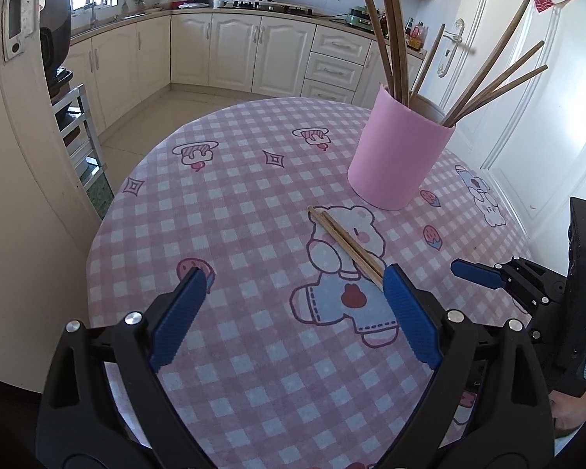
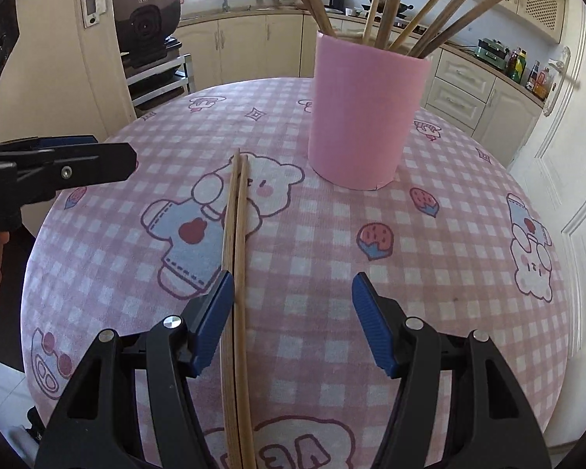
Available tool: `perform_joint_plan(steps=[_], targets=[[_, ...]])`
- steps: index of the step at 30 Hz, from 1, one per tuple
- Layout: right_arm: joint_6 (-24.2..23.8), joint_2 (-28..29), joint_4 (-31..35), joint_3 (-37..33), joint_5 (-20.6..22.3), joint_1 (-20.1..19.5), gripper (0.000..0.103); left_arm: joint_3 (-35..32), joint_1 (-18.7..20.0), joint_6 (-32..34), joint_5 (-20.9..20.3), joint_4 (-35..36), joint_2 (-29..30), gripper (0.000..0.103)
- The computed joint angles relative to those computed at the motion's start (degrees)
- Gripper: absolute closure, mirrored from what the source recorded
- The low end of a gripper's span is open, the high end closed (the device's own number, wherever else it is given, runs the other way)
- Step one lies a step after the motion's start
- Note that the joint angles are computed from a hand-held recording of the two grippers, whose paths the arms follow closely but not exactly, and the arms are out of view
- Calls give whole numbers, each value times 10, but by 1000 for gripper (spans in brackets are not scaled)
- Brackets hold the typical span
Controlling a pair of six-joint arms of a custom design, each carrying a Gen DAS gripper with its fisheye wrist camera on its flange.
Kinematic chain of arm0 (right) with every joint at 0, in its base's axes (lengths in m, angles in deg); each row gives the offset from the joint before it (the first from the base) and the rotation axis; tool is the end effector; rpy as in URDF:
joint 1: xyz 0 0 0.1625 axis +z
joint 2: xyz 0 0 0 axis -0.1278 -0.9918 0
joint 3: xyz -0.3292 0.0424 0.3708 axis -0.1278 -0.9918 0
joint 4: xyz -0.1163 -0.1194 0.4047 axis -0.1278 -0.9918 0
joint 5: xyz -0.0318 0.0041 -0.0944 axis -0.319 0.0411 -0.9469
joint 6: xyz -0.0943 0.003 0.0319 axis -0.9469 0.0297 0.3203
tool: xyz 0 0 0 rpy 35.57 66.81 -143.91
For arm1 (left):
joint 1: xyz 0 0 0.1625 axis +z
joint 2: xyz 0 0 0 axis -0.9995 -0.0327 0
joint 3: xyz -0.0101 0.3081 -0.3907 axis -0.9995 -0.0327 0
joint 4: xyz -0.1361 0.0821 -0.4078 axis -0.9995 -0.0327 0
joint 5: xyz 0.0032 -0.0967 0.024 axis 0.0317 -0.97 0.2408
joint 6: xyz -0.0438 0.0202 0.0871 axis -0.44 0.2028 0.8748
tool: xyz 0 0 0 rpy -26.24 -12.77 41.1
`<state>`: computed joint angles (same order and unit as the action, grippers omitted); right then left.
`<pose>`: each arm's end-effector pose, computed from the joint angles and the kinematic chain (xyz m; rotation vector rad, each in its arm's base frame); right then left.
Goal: Organize utensils
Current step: 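Lower the left gripper toward the last chopsticks while the right gripper lowers too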
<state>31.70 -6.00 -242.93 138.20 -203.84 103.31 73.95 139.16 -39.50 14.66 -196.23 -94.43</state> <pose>0.1527 -0.6438 0.2162 0.7773 -2.2671 0.6190 -0.2932 -0.6770 0.1169 0.5262 2.4698 -0.8248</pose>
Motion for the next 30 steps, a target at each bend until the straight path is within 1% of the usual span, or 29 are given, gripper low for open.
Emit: perform_joint_plan(steps=[3,6,8,9,10,11,13,15,18,21,24,25,26,28,30], targets=[[5,-3,21,-5,-7,1,43,-3,1,-8,1,14,0,13],[-2,-3,29,-9,-22,5,43,-6,3,-18,4,30,1,13],[10,-4,66,-16,-31,7,41,-9,3,-23,6,41,2,13],[2,-2,65,-15,-39,9,41,-10,4,-25,6,45,2,13],[-12,1,48,-11,-41,10,40,-11,4,-27,7,50,3,13],[-9,0,48,-10,-41,11,40,-11,4,-29,7,52,3,13],[17,-7,77,-8,-20,9,40,-13,3,-33,8,60,5,13],[9,-3,66,-1,-16,14,40,-16,3,-39,10,70,8,13],[10,-5,87,3,14,17,41,-21,4,-44,6,78,13,13],[-2,6,59,0,-3,19,41,-31,6,-51,3,96,18,13],[17,-1,76,-8,2,11,41,-46,10,-62,2,119,25,13],[15,-2,75,-9,-1,10,41,-51,12,-67,3,127,28,14],[15,-3,77,-12,-5,8,41,-58,14,-75,6,136,31,19],[25,-6,89,-19,-1,3,41,-73,19,-85,7,154,39,24],[24,-4,90,-26,-5,2,41,-87,16,-67,34,160,53,26]])
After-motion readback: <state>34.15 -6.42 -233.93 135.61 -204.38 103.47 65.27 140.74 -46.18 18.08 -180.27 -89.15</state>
